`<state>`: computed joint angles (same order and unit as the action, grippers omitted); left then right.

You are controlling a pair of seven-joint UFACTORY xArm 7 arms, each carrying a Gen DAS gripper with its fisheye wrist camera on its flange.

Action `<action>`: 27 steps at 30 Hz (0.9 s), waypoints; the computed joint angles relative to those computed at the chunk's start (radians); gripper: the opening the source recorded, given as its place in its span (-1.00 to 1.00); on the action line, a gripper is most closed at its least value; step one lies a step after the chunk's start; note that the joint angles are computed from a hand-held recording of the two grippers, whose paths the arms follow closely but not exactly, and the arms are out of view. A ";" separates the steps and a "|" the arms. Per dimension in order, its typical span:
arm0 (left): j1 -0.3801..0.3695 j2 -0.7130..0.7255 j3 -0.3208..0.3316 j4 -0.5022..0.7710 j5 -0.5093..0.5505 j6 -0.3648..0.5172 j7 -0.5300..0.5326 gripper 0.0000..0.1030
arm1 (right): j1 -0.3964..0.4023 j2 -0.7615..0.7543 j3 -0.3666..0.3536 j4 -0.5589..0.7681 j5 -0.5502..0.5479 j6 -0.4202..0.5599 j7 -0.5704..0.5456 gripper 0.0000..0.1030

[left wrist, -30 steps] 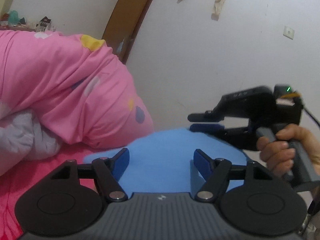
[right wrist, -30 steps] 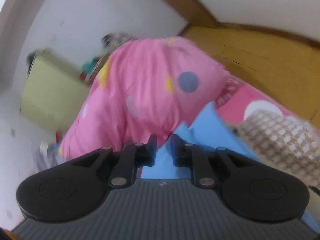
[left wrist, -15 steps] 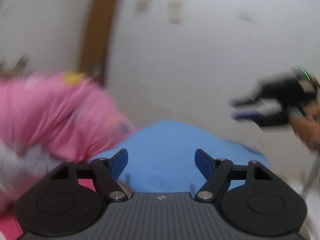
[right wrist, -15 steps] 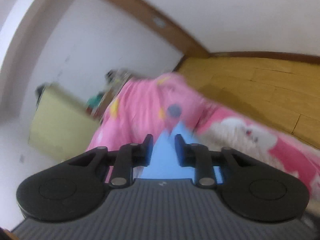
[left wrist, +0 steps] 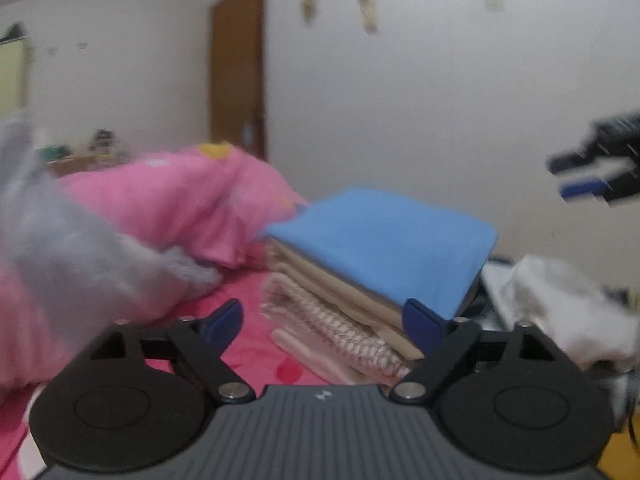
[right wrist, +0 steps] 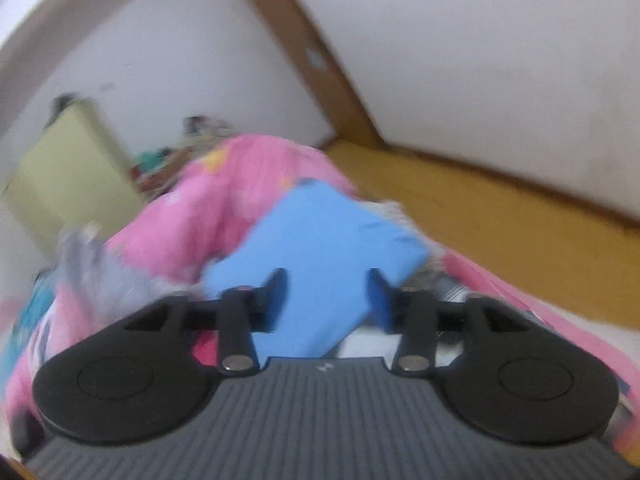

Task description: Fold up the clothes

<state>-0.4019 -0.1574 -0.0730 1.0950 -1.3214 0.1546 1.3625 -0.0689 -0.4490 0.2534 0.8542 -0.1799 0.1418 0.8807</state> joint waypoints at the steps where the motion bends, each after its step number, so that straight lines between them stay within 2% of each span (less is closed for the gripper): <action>1: 0.009 -0.065 0.002 -0.055 0.015 0.009 -0.039 0.89 | 0.000 -0.060 0.038 -0.040 -0.015 -0.010 0.017 0.17; 3: 0.026 -0.192 0.008 -0.167 0.105 0.046 -0.158 0.99 | -0.010 -0.182 0.133 -0.116 -0.035 -0.020 0.062 0.30; 6: 0.061 -0.358 0.006 -0.307 0.223 0.083 -0.290 0.99 | -0.090 -0.342 0.336 -0.170 -0.061 0.028 0.180 0.56; 9: 0.117 -0.516 -0.004 -0.427 0.342 0.143 -0.419 0.99 | -0.150 -0.444 0.524 -0.127 -0.089 0.168 0.301 0.61; 13: 0.171 -0.676 0.014 -0.528 0.444 0.218 -0.564 1.00 | -0.174 -0.496 0.674 0.003 -0.124 0.386 0.387 0.74; 15: 0.212 -0.732 -0.001 -0.558 0.500 0.233 -0.636 1.00 | -0.170 -0.508 0.708 0.061 -0.133 0.498 0.385 0.74; 17: 0.233 -0.778 -0.012 -0.581 0.552 0.243 -0.680 1.00 | -0.200 -0.506 0.757 0.122 -0.136 0.582 0.388 0.78; 19: 0.240 -0.810 -0.010 -0.591 0.595 0.264 -0.716 1.00 | -0.223 -0.514 0.800 0.172 -0.124 0.661 0.386 0.94; 23: 0.221 -0.853 0.006 -0.610 0.654 0.271 -0.763 1.00 | -0.272 -0.558 0.848 0.233 -0.069 0.771 0.387 0.97; 27: 0.199 -0.863 0.024 -0.612 0.705 0.288 -0.816 1.00 | -0.356 -0.596 0.890 0.304 -0.017 0.877 0.361 0.97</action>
<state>-0.2030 -1.0203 -0.0487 0.4827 -0.6160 0.4426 0.5461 -0.4248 -1.0448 1.1435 1.1582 -0.1970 1.0184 1.2420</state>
